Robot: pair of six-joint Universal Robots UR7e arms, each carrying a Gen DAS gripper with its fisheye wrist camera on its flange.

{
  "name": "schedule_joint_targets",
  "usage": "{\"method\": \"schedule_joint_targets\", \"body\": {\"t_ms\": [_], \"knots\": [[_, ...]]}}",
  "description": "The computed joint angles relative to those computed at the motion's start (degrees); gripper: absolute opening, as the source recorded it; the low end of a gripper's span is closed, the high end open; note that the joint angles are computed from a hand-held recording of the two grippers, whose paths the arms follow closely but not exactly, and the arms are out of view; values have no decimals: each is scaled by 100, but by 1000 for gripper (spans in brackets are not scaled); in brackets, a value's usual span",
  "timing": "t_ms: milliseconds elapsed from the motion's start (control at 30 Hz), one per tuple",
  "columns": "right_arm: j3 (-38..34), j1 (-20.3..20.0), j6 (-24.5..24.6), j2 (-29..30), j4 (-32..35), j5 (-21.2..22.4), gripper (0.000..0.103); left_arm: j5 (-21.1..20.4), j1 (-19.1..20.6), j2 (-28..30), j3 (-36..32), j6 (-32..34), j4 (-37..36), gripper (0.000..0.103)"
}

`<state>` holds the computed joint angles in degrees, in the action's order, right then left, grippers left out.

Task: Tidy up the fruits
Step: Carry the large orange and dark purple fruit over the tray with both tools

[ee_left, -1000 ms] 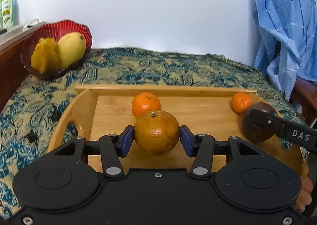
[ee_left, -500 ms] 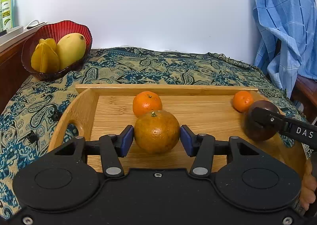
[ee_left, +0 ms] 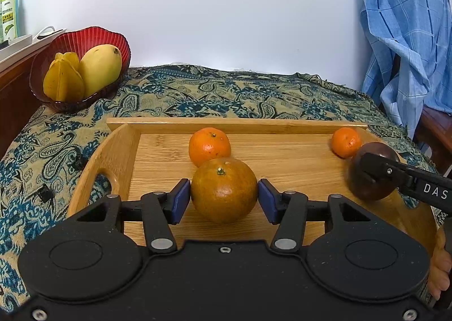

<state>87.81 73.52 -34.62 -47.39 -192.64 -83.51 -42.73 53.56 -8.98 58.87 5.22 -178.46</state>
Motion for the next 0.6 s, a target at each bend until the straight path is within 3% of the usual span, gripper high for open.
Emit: {"method": "schedule_joint_targets", "body": {"t_ms": [600], "knots": [[149,-14,-102,-71,-208,9,67,-9,6,-85,145,-134,-38,68]]}}
